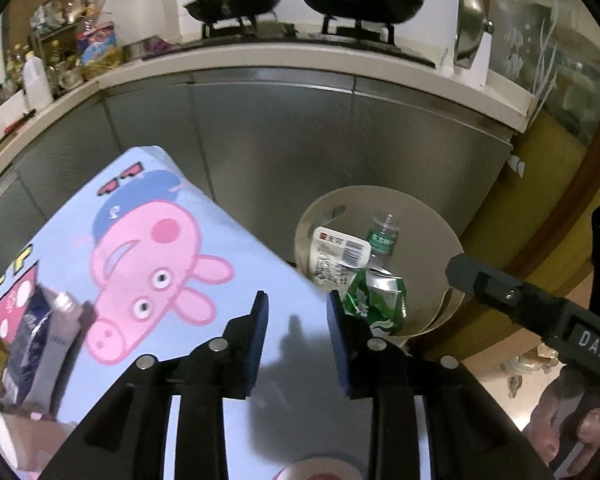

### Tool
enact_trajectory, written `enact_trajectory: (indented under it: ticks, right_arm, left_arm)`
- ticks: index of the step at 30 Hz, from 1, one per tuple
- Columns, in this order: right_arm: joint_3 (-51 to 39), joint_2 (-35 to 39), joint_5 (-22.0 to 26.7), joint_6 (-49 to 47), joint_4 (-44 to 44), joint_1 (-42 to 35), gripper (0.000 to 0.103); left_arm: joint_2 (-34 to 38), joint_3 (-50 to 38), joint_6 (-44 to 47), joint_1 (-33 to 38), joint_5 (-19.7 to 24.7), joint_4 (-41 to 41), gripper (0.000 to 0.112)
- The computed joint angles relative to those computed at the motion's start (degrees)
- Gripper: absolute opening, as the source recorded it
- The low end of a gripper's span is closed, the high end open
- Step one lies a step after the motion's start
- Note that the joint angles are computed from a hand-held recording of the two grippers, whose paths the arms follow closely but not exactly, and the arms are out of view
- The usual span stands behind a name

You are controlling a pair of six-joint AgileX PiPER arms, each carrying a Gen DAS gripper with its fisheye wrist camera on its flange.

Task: Collect trash
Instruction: 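Move both open tools back over the trash on the table, then grasp the pink-white paper cup with the left tool while the right tool grasps the green-white wrapper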

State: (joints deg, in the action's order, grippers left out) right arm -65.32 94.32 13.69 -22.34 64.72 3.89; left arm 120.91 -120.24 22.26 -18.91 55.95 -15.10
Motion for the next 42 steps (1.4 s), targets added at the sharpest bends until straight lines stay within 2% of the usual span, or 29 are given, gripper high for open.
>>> enact_trajectory:
  ticks: [4, 13, 18, 22, 25, 28, 31, 36, 38, 42]
  right_arm:
    - [-0.72, -0.96, -1.07, 9.88, -9.53, 3.22, 0.044]
    - [-6.8, 0.7, 0.48, 30.45, -30.34, 9.59, 0.044]
    - [-10.88, 2.73, 2.26, 37.95, -38.13, 13.19, 0.044]
    - [-14.15, 5.03, 4.17, 39.97, -40.9, 15.09, 0.044]
    - [-16.98, 7.23, 5.73, 41.33, -42.36, 16.61, 0.044]
    - [-20.47, 9.57, 7.64, 42.33, -43.79, 18.26, 0.044]
    - [-24.12, 11.9, 9.52, 42.34, -44.21, 19.91, 0.044]
    - [-32.47, 16.81, 13.75, 42.41, -45.12, 22.07, 0.044]
    - [-39.03, 20.71, 16.77, 41.51, -44.45, 22.84, 0.044]
    - [-52.99, 29.23, 22.69, 41.72, -44.68, 24.1, 0.044]
  left_arm:
    - [-3.69, 5.42, 1.56, 1.71, -2.9, -0.67, 0.031]
    - [-11.42, 16.38, 6.01, 6.48, -8.39, -3.39, 0.031]
    - [-15.43, 22.13, 10.26, 9.97, -10.87, -6.32, 0.031]
    - [-18.54, 26.98, 16.05, 14.16, -12.27, -10.96, 0.031]
    - [-20.21, 29.17, 20.18, 17.91, -11.79, -14.77, 0.035]
    - [-21.77, 31.06, 25.27, 23.41, -10.99, -19.64, 0.047]
    - [-21.58, 30.12, 28.94, 30.33, -8.33, -24.1, 0.048]
    - [-15.81, 22.01, 28.0, 41.09, -4.98, -26.36, 0.047]
    - [-12.32, 17.1, 24.82, 43.03, -4.21, -24.45, 0.046]
    - [-7.53, 10.28, 23.04, 44.98, 0.0, -25.82, 0.042]
